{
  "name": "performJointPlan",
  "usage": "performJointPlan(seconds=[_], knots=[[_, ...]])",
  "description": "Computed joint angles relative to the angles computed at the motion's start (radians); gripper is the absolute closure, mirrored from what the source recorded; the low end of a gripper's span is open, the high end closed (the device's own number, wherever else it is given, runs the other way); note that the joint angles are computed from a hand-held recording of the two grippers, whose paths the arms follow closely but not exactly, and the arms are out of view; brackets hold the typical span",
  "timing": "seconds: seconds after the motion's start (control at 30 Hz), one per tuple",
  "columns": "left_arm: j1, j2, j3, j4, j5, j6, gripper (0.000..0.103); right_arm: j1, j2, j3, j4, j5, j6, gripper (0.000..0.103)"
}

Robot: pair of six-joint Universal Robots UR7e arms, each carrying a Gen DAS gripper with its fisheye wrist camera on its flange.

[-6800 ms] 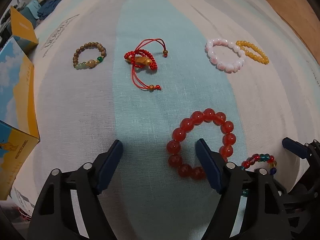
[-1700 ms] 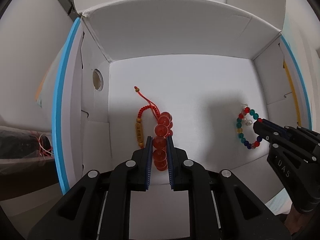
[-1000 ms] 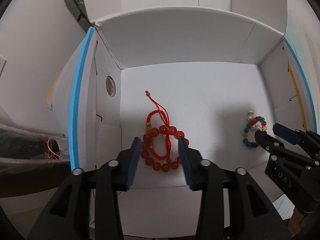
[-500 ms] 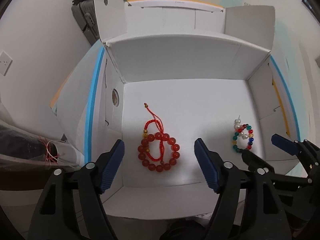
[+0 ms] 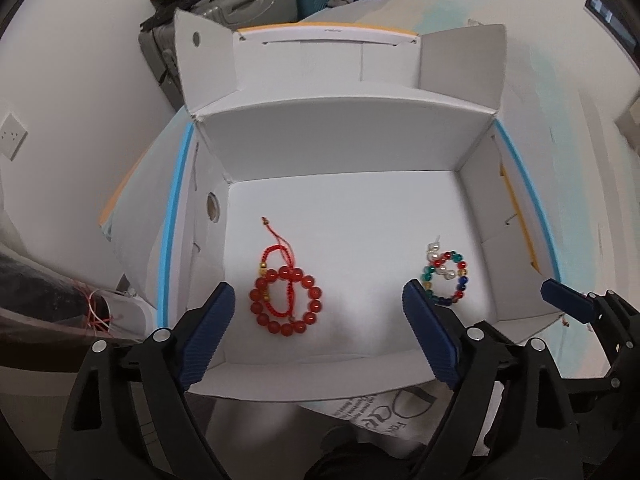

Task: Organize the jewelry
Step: 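Withdraw both open tools from the box toward the remaining bracelets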

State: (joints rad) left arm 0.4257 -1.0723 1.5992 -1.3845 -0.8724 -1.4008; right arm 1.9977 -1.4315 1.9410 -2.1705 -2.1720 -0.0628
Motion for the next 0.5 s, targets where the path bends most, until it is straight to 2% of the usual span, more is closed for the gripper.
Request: performJointPlan(seconds=[0.33,0.5], knots=[[-0.034,0.044,-0.023,-0.059,0.008,0.036,0.006,-0.013,-0.099,0.016,0.019,0.003,-0.01,0.013],[-0.047,0.082,-0.05,-0.082,0.006,0.058,0.006,-0.025,-0.148,0.024,0.026,0.0,-0.024,0.01]])
